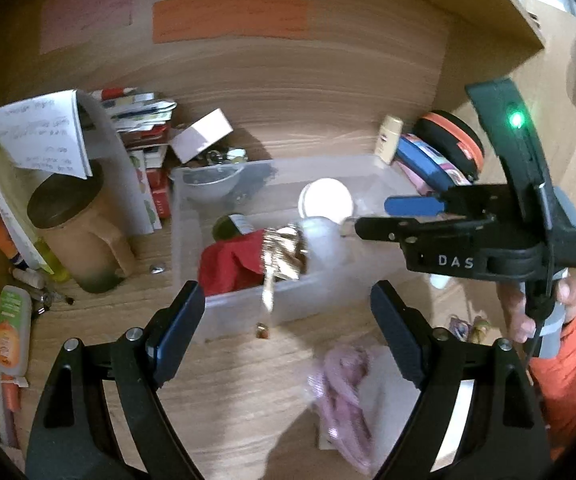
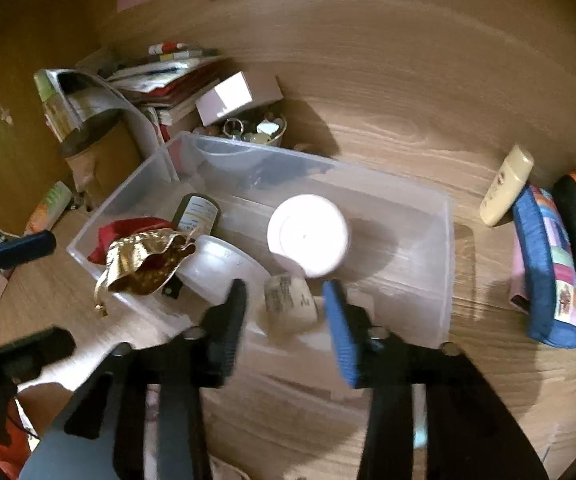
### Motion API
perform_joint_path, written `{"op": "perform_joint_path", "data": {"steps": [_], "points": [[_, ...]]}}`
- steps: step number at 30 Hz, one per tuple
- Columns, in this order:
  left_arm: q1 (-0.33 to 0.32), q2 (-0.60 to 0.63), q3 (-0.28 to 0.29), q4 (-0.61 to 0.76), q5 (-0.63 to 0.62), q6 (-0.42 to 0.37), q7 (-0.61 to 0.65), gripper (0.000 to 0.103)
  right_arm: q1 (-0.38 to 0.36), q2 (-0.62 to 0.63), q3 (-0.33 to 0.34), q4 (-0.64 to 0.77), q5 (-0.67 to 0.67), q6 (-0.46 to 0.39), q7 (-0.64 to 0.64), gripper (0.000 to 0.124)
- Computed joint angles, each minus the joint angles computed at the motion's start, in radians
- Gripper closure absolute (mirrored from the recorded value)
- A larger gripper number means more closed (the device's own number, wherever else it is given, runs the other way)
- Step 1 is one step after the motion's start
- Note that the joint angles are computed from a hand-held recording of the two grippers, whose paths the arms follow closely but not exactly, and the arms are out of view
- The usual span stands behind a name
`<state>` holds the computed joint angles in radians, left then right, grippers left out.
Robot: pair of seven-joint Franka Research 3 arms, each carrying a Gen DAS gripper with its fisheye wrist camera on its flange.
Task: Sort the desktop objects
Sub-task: 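Open the right tool to drop the beige eraser into the bin, then grasp the white cloth drawstring bag with the left tool while the right tool grasps the green-headed figurine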
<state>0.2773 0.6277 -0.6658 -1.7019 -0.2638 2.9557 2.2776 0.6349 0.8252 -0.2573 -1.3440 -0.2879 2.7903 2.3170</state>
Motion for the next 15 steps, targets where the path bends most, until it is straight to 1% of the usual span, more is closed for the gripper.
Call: {"op": "perform_joint_path", "data": {"steps": [2,3,4,5,6,9,11,15], "points": [[0.021,-0.014,-0.025,-0.027,-0.007,0.009,0.016,0.016,0.052,-0.033,-0.061,-0.057,-0.039,0.021,0.059,0.072],[0.034,-0.023,-0.042,-0.044,-0.013,0.018,0.026,0.01,0.083,-0.058,-0.096,-0.1,-0.067,0.043,0.097,0.067],[0.045,-0.029,-0.057,-0.061,-0.019,0.033,0.032,0.006,0.099,-0.075,-0.115,-0.127,-0.086,0.056,0.122,0.062],[0.062,-0.034,-0.078,-0.078,-0.025,0.05,0.04,0.005,0.126,-0.098,-0.145,-0.168,-0.112,0.079,0.161,0.06],[0.072,-0.041,-0.091,-0.093,-0.024,0.059,0.04,0.005,0.153,-0.121,-0.176,-0.208,-0.138,0.1,0.2,0.056],[0.112,-0.059,-0.141,-0.136,-0.016,0.069,0.049,0.005,0.213,-0.172,-0.246,-0.299,-0.204,0.145,0.293,0.054],[0.11,-0.074,-0.146,-0.161,0.0,0.079,0.039,0.005,0.262,-0.205,-0.301,-0.363,-0.252,0.171,0.365,0.053],[0.089,-0.102,-0.136,-0.216,0.049,0.103,0.012,0.005,0.35,-0.25,-0.4,-0.467,-0.351,0.21,0.504,0.045]]}}
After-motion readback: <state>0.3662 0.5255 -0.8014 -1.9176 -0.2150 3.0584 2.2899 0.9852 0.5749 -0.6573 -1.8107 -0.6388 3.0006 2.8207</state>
